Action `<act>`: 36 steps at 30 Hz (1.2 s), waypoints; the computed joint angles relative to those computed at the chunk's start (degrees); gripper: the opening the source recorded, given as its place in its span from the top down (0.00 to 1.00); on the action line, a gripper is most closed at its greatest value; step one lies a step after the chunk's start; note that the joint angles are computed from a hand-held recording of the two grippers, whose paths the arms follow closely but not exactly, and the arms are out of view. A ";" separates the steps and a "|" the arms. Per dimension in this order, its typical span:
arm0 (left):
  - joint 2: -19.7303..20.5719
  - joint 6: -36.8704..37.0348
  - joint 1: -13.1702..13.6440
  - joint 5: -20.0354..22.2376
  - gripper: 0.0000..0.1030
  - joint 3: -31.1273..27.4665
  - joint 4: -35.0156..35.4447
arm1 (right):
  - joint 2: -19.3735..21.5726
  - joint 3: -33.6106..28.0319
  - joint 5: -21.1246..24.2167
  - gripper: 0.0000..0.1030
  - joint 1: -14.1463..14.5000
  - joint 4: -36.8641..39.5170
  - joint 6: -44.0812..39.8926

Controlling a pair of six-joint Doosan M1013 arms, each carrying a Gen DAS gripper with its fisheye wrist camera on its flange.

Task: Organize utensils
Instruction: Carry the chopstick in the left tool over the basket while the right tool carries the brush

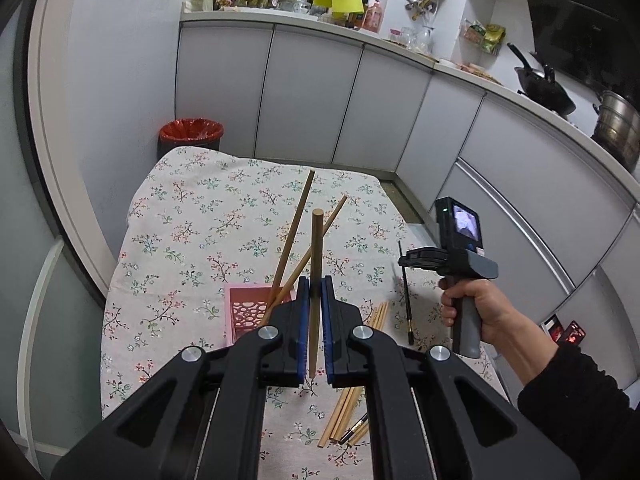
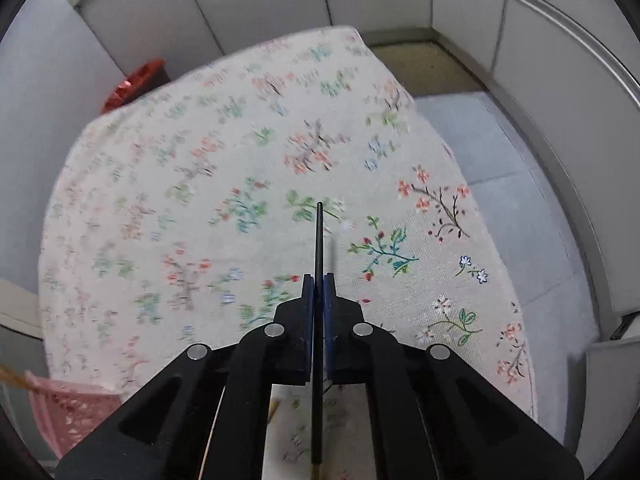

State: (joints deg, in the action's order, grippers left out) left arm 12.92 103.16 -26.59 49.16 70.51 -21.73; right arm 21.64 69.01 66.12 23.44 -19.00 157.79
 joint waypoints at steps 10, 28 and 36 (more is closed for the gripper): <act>-2.31 0.69 0.69 -3.80 0.94 1.98 -2.28 | -6.56 1.69 -5.26 0.97 6.40 -11.13 5.31; -2.52 -10.42 -0.87 -14.56 0.94 2.39 13.49 | -6.54 -2.52 -17.31 0.97 14.76 -27.59 8.33; 1.90 -12.65 -1.09 -7.73 0.94 -1.79 16.45 | -2.29 -5.16 -19.70 0.97 13.74 -22.25 4.87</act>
